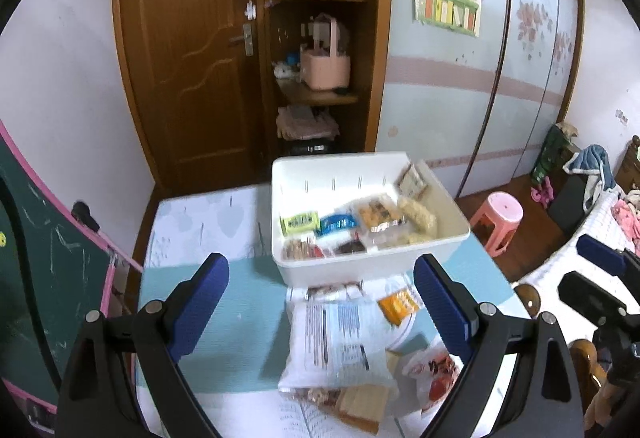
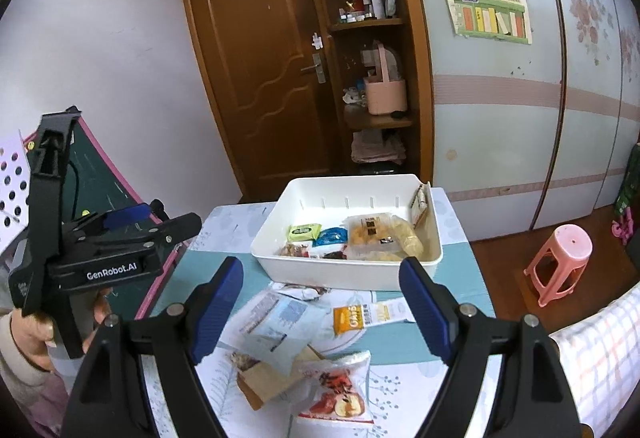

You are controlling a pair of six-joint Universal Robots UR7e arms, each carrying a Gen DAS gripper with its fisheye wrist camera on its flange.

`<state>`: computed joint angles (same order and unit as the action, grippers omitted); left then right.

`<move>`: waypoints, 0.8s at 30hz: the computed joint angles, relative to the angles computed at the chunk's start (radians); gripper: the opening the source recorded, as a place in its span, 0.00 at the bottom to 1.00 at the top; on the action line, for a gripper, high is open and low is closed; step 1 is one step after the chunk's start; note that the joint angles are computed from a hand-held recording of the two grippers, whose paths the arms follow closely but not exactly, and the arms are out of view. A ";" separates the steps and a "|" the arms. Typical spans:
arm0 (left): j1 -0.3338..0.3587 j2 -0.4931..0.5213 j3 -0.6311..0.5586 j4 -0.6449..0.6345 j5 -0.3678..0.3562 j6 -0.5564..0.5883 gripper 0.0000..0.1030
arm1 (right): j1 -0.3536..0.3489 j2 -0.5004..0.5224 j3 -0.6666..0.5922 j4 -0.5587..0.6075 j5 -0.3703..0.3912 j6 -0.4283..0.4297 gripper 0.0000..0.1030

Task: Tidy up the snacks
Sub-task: 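Withdraw both tools from the tray toward the remaining snacks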

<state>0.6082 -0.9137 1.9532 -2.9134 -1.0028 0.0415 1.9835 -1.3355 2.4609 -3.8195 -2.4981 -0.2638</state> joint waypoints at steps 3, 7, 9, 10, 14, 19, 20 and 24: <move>0.015 0.002 0.023 -0.008 0.001 -0.021 0.90 | -0.017 0.020 0.035 -0.054 -0.008 -0.021 0.79; 0.030 0.011 0.065 -0.068 0.022 0.003 0.90 | -0.067 0.017 0.089 -0.051 0.022 0.006 0.79; 0.037 0.020 0.076 -0.083 0.031 0.023 0.90 | -0.105 0.010 0.115 -0.033 0.050 0.028 0.79; 0.042 0.025 0.081 -0.085 0.031 0.033 0.90 | -0.129 0.012 0.130 -0.031 0.069 0.039 0.79; 0.066 0.041 0.085 -0.054 -0.003 0.054 0.90 | -0.218 0.020 0.191 -0.055 0.169 0.078 0.79; 0.095 0.072 0.057 0.062 -0.088 0.057 0.90 | -0.312 0.066 0.221 -0.052 0.250 0.117 0.79; 0.098 0.081 0.052 0.077 -0.097 0.054 0.90 | -0.326 0.080 0.222 -0.052 0.263 0.120 0.79; 0.110 0.132 0.014 0.146 -0.130 0.043 0.90 | -0.373 0.137 0.215 -0.043 0.286 0.114 0.79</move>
